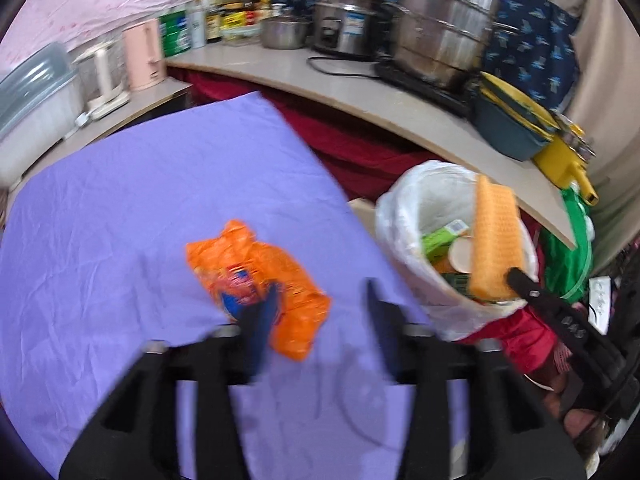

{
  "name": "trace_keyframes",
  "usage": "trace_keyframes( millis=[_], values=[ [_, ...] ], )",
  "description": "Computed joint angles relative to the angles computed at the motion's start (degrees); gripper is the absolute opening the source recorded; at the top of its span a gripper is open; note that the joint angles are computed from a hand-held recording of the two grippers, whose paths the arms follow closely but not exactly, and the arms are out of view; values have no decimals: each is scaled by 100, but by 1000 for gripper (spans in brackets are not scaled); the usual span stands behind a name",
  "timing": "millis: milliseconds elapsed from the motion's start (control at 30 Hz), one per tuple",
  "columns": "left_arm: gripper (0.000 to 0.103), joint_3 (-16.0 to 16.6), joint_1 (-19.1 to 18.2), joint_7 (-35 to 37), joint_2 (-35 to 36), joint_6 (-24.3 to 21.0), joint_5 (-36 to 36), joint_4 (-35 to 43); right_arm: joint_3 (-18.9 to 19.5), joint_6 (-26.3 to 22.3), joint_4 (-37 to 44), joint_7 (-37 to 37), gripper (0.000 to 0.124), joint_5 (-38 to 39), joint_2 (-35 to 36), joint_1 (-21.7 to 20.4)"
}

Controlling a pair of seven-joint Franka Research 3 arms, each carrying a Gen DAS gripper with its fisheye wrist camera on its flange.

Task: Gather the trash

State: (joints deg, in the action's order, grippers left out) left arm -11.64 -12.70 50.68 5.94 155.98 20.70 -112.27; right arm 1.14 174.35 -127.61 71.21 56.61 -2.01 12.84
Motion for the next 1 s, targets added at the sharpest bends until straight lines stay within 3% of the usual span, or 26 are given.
trace_keyframes(
  millis=[33, 133, 333, 600, 700, 767, 833, 900, 933, 1000],
  values=[
    [63, 62, -19, -300, -33, 10, 183, -82, 14, 6, 20, 33, 10, -32, 24, 11],
    [68, 60, 89, -297, -19, -59, -146, -244, 43, -5, 97, -93, 10, 50, 112, 37],
    [77, 96, 83, -661, 247, -292, -127, -107, 153, -144, 320, -287, 10, 246, 348, 21],
    [77, 134, -58, -893, 957, -916, -28, 600, 253, -215, 525, -211, 10, 161, 537, -68],
    [65, 95, -47, -762, 1122, -966, -105, 744, 271, -223, 584, -166, 10, 100, 593, -95],
    [50, 59, -30, -596, 1123, -844, -137, 727, 284, -237, 589, -170, 10, 103, 594, -114],
    [27, -61, 83, -237, 1112, -724, -468, 688, 289, -249, 624, -160, 10, 84, 627, -129],
    [18, -21, 17, -179, 1081, -709, -420, 688, 301, -231, 610, -95, 10, 55, 619, -130],
    [5, -26, 6, -117, 1071, -686, -430, 687, 304, -237, 623, -103, 10, 70, 628, -139],
    [3, -90, 64, 93, 1053, -660, -655, 673, 310, -216, 638, -115, 10, 76, 637, -149]
  ],
)
